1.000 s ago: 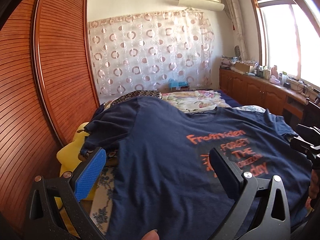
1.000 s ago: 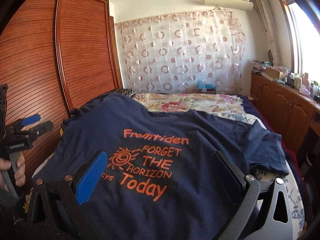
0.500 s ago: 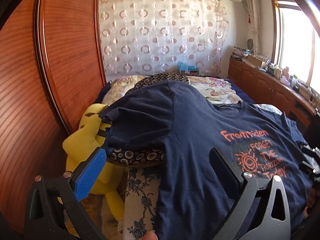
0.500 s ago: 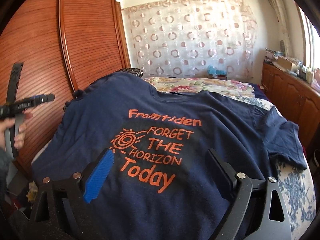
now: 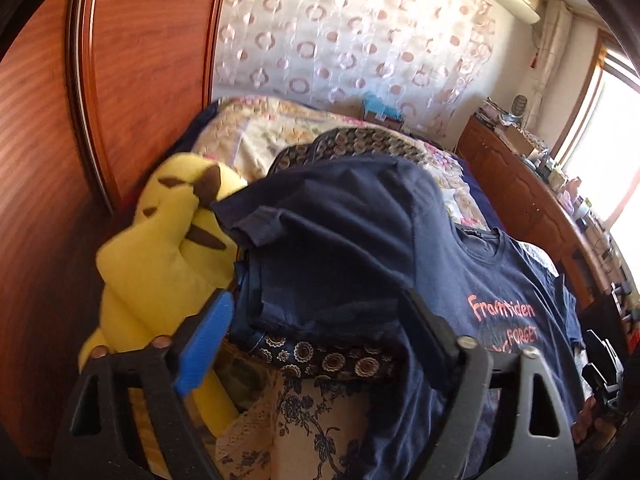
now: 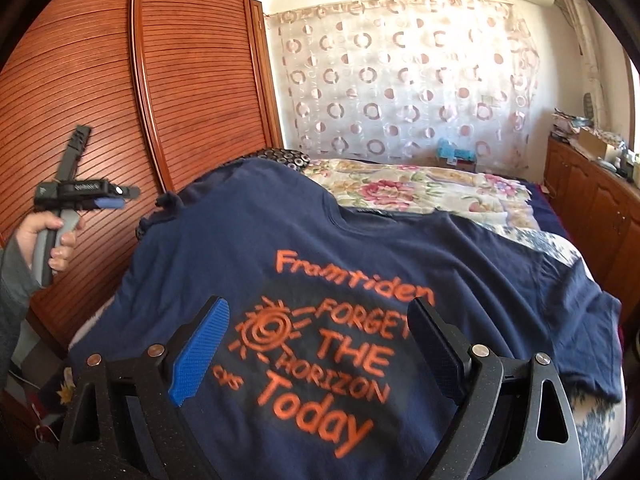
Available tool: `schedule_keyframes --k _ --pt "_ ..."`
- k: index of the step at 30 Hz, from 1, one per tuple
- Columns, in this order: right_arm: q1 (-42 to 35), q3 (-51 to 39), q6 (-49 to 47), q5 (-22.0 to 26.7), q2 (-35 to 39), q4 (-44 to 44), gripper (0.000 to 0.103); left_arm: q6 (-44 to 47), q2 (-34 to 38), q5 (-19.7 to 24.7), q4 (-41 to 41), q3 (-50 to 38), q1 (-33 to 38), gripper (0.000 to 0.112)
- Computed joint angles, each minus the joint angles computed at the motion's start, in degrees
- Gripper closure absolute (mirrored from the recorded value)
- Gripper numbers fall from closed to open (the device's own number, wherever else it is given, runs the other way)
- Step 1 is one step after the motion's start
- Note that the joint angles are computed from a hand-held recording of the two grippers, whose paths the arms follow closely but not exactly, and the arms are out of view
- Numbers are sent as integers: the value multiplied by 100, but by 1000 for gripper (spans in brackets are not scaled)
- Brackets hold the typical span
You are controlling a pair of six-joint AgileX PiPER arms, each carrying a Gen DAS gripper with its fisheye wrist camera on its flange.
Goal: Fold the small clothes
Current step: 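Grasp the navy T-shirt's sleeve edge with the left gripper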
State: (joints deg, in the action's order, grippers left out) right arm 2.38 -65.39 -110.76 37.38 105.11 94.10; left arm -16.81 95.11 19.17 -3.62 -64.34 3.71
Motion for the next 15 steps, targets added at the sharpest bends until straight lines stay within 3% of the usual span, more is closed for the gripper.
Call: schedule_keyframes --k 5,12,15 --pt "27 26 -199 137 114 119 11 542 380 74 -711 -134 139 50" --pt "-63 -29 -152 164 250 -27 11 361 721 352 -545 -427 146 53" --pt "-85 12 -163 161 232 23 11 606 743 360 -738 -453 212 68"
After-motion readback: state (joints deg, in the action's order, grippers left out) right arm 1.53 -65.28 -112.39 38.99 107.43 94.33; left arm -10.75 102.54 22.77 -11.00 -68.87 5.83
